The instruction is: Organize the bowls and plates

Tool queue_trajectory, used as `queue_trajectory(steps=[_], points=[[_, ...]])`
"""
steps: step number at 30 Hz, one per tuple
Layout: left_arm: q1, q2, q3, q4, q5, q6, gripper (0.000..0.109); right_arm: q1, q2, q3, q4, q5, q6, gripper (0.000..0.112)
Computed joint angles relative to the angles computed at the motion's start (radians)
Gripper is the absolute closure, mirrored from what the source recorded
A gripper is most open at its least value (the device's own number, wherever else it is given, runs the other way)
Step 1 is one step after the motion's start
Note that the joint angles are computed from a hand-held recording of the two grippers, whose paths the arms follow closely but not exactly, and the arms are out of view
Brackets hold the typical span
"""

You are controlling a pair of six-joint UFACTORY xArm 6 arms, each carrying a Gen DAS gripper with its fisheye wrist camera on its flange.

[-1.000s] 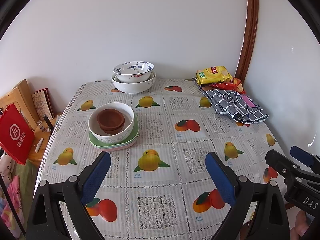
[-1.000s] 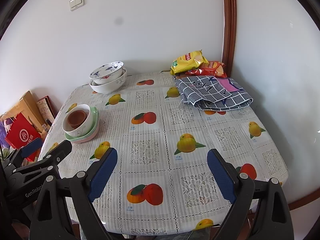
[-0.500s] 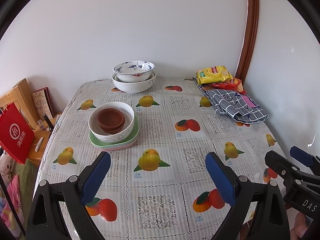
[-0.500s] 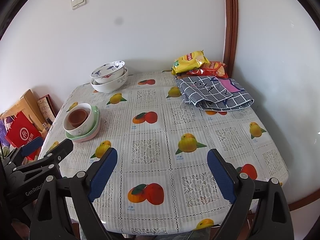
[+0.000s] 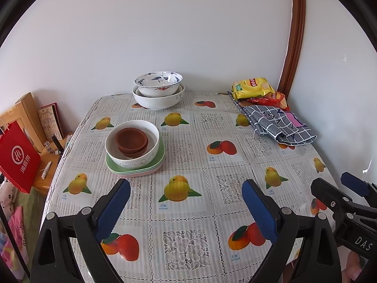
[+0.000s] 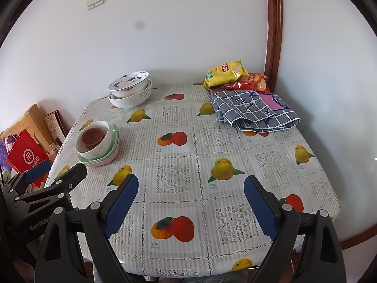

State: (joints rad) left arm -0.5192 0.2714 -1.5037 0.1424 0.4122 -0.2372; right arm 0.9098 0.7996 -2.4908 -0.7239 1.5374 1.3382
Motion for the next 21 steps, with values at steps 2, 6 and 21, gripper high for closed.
queue_trajectory(steps=[2, 6, 21], points=[[0.0, -0.002, 0.002, -0.004, 0.0, 0.004, 0.012, 0.0, 0.011, -0.019, 0.001, 0.01, -0.007, 0.022], [0.0, -0.001, 0.0, -0.001, 0.002, 0.004, 0.012, 0.001, 0.022, -0.035, 0.003, 0.014, -0.013, 0.022], [-0.001, 0.008, -0.018, 0.009, 0.01, -0.001, 0.012, 0.005, 0.082, -0.135, -0.004, 0.051, -0.049, 0.022]])
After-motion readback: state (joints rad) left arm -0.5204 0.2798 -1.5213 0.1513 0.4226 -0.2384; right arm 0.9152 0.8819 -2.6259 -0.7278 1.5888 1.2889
